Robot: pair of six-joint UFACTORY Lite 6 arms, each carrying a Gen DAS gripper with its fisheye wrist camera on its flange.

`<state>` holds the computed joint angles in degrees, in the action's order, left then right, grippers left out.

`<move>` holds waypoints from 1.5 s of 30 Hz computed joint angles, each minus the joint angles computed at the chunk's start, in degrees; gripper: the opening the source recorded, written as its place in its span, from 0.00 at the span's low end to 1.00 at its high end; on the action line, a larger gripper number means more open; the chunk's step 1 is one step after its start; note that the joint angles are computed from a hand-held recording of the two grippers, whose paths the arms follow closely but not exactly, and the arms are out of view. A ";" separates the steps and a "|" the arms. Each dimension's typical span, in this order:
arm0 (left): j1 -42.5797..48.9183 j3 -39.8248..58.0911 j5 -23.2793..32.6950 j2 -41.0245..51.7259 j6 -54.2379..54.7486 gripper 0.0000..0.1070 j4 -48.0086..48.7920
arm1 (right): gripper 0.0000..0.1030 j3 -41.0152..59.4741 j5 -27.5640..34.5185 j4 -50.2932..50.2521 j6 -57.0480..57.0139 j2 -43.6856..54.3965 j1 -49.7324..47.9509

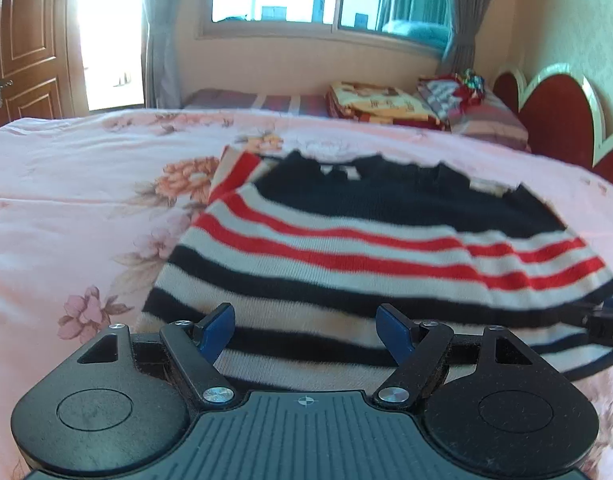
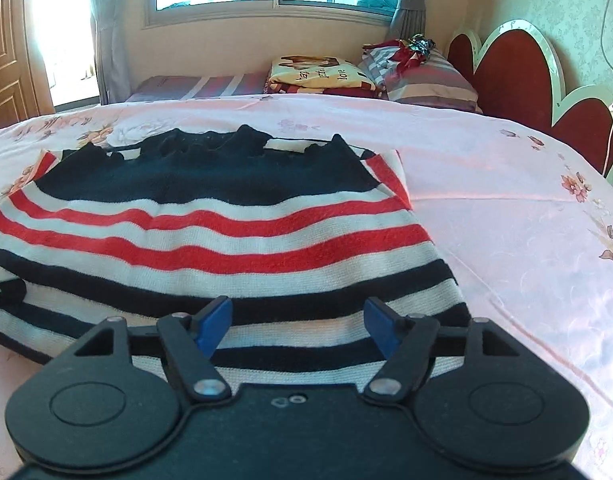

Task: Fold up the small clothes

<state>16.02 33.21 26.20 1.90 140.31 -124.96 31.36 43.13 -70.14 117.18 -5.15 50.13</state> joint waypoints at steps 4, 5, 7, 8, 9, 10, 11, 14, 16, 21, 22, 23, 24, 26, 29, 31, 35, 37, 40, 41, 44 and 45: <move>-2.61 1.64 -0.82 -1.21 -2.11 0.72 0.53 | 0.69 -0.14 -0.61 -1.18 -0.20 -1.18 -1.99; -3.49 2.71 -1.54 -0.45 -2.14 0.72 0.03 | 0.69 0.15 -0.94 -1.60 -0.51 -1.21 -2.85; -5.02 4.55 -2.51 1.57 0.21 0.72 -3.16 | 0.69 0.73 -0.78 -2.51 -1.26 -1.15 -4.35; -5.76 5.57 -3.22 2.95 2.07 0.72 -5.25 | 0.69 1.08 -0.53 -2.97 -1.78 -1.02 -5.33; -6.31 6.76 -4.00 4.58 3.34 0.72 -6.68 | 0.69 1.14 -0.41 -3.57 -1.92 -0.95 -6.31; -6.86 8.35 -5.20 6.73 3.92 0.72 -7.42 | 0.70 1.10 -0.50 -4.11 -2.00 -0.80 -7.35; -7.14 9.90 -6.25 8.94 4.27 0.72 -7.98 | 0.70 0.88 -0.88 -4.59 -2.10 -0.63 -8.53; -6.90 10.53 -4.37 12.17 9.58 0.73 -11.73 | 0.70 0.60 -2.35 -4.59 -3.48 2.38 -12.47; -7.55 10.31 -4.90 11.92 10.85 0.73 -13.57 | 0.76 -2.72 -6.23 -8.94 1.83 1.86 -15.84; -7.54 9.73 -3.72 12.26 13.22 0.74 -15.96 | 0.86 -6.63 -12.28 -12.52 9.23 -1.81 -20.75; -7.36 9.89 -3.64 12.42 12.86 0.74 -15.52 | 0.86 -5.97 -10.46 -11.61 8.29 -0.90 -19.15; -7.31 9.93 -3.76 12.32 12.37 0.74 -15.04 | 0.86 -5.07 -8.89 -10.20 6.57 -0.14 -17.86; -7.31 9.85 -3.77 12.25 12.59 0.74 -15.21 | 0.86 -4.12 -7.83 -8.60 4.69 0.34 -17.00; -7.22 9.87 -3.72 12.28 12.95 0.74 -15.24 | 0.83 -3.47 -6.39 -6.27 1.53 -0.90 -15.68; -7.01 10.14 -4.42 11.87 11.77 0.74 -13.63 | 0.79 -3.64 -3.64 -4.33 -0.09 -4.35 -12.43; -7.17 10.12 -6.19 10.35 9.44 0.75 -11.73 | 0.79 -3.10 -1.40 -2.97 -1.56 -6.07 -10.08; -5.18 8.79 -6.75 7.11 0.70 0.75 -3.16 | 0.79 -1.80 0.11 -1.80 -3.22 -8.08 -6.56; -3.33 7.55 -6.22 5.10 -4.58 0.75 2.41 | 0.79 -0.85 0.51 -1.59 -3.19 -7.61 -4.94; -0.76 5.49 -5.09 2.23 -9.07 0.75 8.42 | 0.80 0.37 0.92 -1.35 -2.35 -6.44 -2.42; -0.17 4.84 -4.98 1.37 -9.84 0.75 9.91 | 0.80 0.99 1.52 -1.28 -2.31 -5.48 -1.56; 1.58 3.63 -4.72 -0.44 -13.03 0.75 15.00 | 0.79 3.07 5.57 0.08 -4.09 -2.55 -0.43; 2.30 3.33 -4.50 -0.91 -14.62 0.75 16.94 | 0.79 3.37 7.74 0.76 -4.37 -2.09 -0.33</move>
